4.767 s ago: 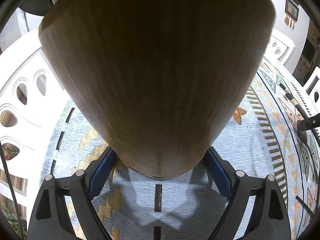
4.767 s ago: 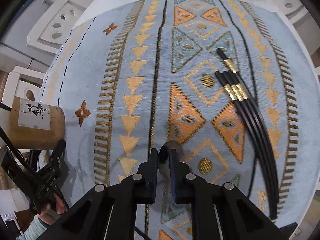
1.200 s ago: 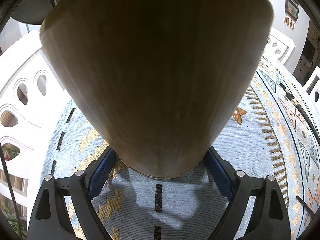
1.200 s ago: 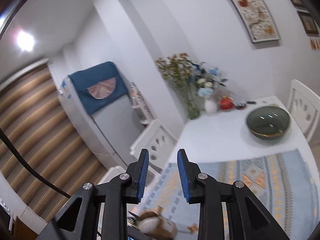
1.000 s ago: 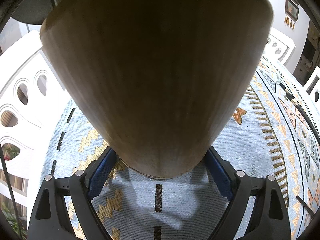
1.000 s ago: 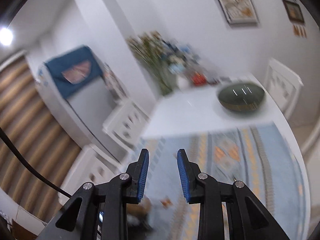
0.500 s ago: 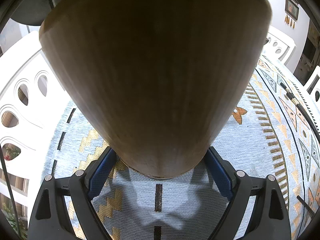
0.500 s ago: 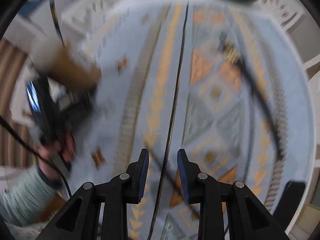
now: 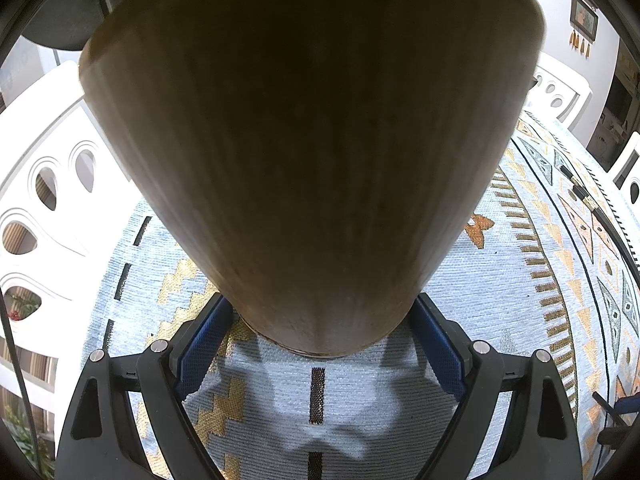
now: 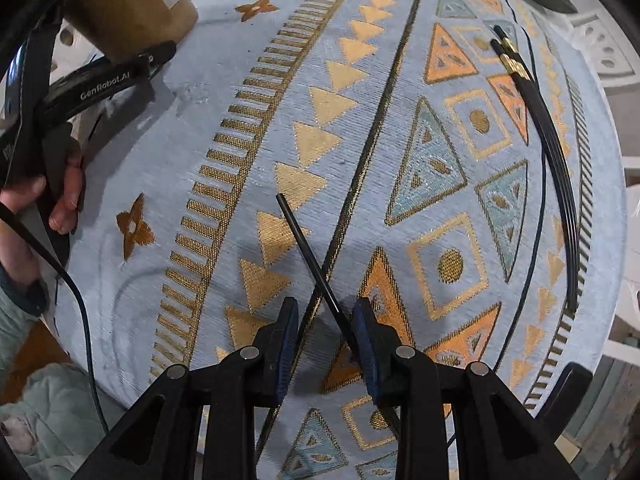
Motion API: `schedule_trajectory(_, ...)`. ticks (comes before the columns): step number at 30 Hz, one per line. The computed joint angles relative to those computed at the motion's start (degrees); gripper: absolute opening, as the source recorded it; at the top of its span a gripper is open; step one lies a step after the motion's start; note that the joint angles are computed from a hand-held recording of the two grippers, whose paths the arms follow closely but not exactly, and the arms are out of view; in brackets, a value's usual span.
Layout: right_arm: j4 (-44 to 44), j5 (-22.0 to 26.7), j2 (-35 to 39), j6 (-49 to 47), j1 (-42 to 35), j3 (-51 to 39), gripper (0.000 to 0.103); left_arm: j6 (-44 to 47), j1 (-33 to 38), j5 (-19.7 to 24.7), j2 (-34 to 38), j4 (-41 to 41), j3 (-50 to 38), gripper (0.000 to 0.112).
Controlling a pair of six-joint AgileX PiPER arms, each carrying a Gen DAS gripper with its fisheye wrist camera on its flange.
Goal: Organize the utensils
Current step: 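Close the right gripper on one black chopstick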
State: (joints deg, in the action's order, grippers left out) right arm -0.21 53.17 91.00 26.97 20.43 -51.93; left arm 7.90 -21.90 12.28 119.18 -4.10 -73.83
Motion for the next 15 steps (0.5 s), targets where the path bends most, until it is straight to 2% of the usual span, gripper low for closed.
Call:
schedule_trajectory(1, -0.1, -0.2, 0.5, 0.1, 0.3, -0.1, 0.027, 0.1, 0.0, 0.0, 0.0, -0.1, 0.0, 0.090)
schedule_trajectory(2, -0.1, -0.6, 0.4, 0.0, 0.4, 0.2, 0.022, 0.1, 0.0, 0.0, 0.0, -0.1, 0.0, 0.090)
schedule_trajectory(3, -0.4, -1.5, 0.0, 0.2, 0.6, 0.7, 0.012, 0.1, 0.0, 0.0, 0.0, -0.1, 0.0, 0.090)
schedule_trajectory(9, -1.5, -1.5, 0.4, 2.8, 1.1, -0.6, 0.009, 0.0, 0.0, 0.0, 0.0, 0.0, 0.0, 0.090)
schedule_trajectory(15, -1.4, -1.3, 0.0, 1.2, -0.7, -0.9, 0.009, 0.1, 0.0, 0.0, 0.0, -0.1, 0.0, 0.090)
